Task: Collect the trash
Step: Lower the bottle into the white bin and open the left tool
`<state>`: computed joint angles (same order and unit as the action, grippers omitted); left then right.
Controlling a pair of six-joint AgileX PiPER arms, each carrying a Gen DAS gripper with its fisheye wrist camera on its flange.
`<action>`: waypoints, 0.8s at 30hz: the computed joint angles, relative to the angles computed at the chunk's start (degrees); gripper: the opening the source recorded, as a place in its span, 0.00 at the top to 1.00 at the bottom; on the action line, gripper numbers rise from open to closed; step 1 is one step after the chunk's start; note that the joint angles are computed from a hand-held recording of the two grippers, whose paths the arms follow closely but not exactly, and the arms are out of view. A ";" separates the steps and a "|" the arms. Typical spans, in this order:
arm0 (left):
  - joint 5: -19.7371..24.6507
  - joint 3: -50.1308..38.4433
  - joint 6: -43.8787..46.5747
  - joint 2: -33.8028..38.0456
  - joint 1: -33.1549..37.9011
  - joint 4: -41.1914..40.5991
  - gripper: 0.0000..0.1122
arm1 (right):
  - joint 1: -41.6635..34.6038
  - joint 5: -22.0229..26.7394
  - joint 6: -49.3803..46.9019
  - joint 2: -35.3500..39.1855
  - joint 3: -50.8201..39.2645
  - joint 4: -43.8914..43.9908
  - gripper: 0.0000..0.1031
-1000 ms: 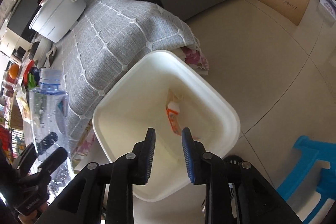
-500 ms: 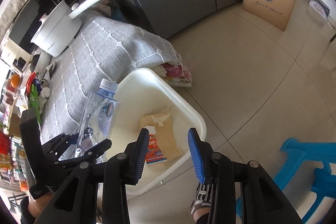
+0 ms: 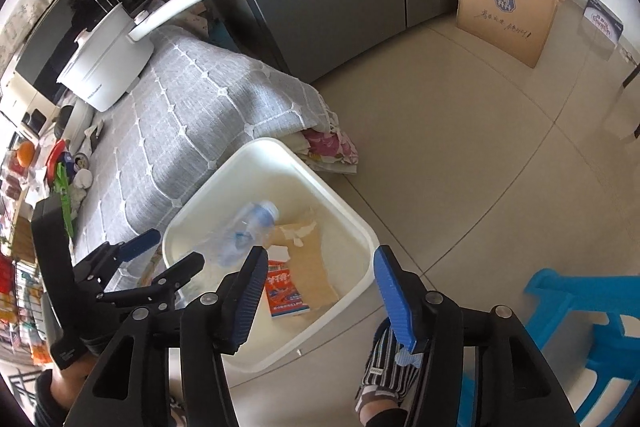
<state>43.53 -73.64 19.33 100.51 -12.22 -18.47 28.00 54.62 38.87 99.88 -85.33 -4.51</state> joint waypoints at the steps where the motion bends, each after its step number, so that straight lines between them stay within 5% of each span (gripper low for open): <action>1: 0.08 0.40 0.22 -0.65 0.55 0.02 0.26 | 0.24 0.19 0.13 0.09 -0.41 -0.24 0.44; 13: -1.42 6.59 1.57 -9.47 9.07 2.86 0.17 | 4.99 3.40 2.76 4.05 -9.47 -2.72 0.32; 24: -3.52 9.43 3.84 -15.27 23.86 5.64 0.12 | 13.36 12.98 3.27 17.80 -34.01 -5.45 0.23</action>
